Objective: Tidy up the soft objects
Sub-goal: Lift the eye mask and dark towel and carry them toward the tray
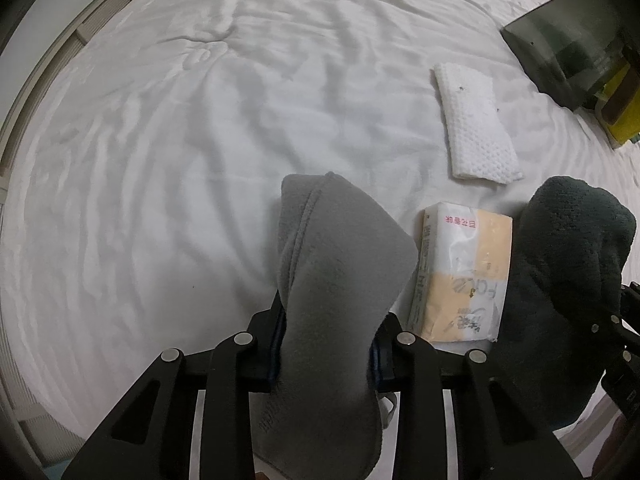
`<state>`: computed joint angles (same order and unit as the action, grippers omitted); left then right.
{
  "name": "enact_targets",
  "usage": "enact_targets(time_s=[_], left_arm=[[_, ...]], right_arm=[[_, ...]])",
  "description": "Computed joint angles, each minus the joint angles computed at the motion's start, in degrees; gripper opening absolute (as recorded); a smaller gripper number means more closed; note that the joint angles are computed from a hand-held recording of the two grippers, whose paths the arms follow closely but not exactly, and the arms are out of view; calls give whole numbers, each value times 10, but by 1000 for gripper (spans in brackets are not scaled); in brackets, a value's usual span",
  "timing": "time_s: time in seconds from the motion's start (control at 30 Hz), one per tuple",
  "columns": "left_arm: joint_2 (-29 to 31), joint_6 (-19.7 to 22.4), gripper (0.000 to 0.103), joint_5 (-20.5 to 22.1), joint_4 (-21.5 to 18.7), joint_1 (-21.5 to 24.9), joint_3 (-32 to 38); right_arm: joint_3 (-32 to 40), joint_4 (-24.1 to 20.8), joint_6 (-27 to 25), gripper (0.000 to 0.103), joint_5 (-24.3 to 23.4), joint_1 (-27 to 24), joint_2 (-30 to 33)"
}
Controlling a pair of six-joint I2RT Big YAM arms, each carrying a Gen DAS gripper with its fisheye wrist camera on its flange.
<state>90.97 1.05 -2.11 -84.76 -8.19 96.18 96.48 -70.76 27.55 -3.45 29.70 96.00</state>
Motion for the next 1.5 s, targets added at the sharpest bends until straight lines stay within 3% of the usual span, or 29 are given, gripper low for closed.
enact_targets(time_s=[0.5, 0.97, 1.5], left_arm=[[5, -30, 28, -39, -41, -5, 45], [14, -63, 28, -43, -78, -11, 99], [50, -101, 28, -31, -106, -103, 177]], right_arm=[[11, -13, -41, 23, -20, -18, -9], [62, -71, -111, 23, -9, -24, 6], [85, -117, -168, 23, -12, -81, -19]])
